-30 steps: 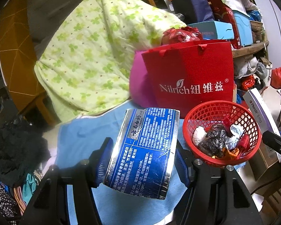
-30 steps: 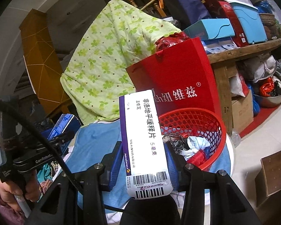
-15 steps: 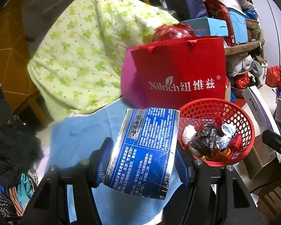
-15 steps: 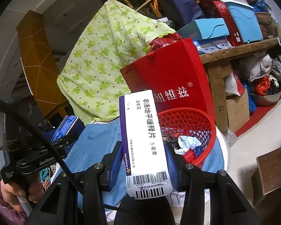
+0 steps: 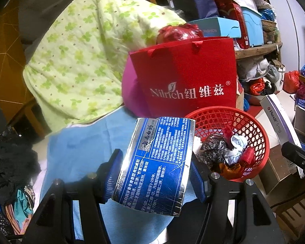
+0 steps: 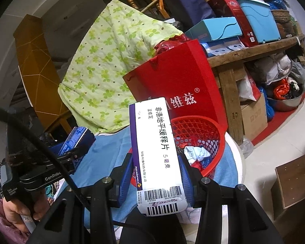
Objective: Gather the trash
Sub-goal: 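Carry both held boxes over the red mesh basket with both tools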
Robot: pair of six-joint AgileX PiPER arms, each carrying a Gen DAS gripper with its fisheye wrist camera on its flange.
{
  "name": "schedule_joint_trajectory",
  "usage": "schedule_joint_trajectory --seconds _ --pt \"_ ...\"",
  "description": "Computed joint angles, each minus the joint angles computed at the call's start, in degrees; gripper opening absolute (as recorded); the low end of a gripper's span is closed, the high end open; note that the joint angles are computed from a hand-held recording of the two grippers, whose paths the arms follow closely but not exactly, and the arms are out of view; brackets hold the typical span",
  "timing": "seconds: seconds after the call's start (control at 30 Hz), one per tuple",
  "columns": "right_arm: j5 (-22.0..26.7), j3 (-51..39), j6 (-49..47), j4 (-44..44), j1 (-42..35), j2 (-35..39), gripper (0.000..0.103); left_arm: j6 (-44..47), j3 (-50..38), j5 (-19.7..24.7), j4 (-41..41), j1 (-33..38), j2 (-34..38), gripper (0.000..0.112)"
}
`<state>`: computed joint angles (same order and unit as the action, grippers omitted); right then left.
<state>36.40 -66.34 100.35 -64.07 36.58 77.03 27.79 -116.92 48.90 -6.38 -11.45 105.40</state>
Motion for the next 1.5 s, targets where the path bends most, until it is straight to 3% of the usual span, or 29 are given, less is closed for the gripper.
schedule_joint_trajectory --seconds 0.63,1.5 --pt "2.0 -0.98 1.18 -1.66 0.84 0.26 0.047 4.13 4.17 -2.01 -3.08 1.9 -2.58 0.064" --pt "7.87 -22.2 -13.9 3.46 9.5 13.55 0.047 9.57 0.79 1.26 -14.9 15.22 -2.65 0.064"
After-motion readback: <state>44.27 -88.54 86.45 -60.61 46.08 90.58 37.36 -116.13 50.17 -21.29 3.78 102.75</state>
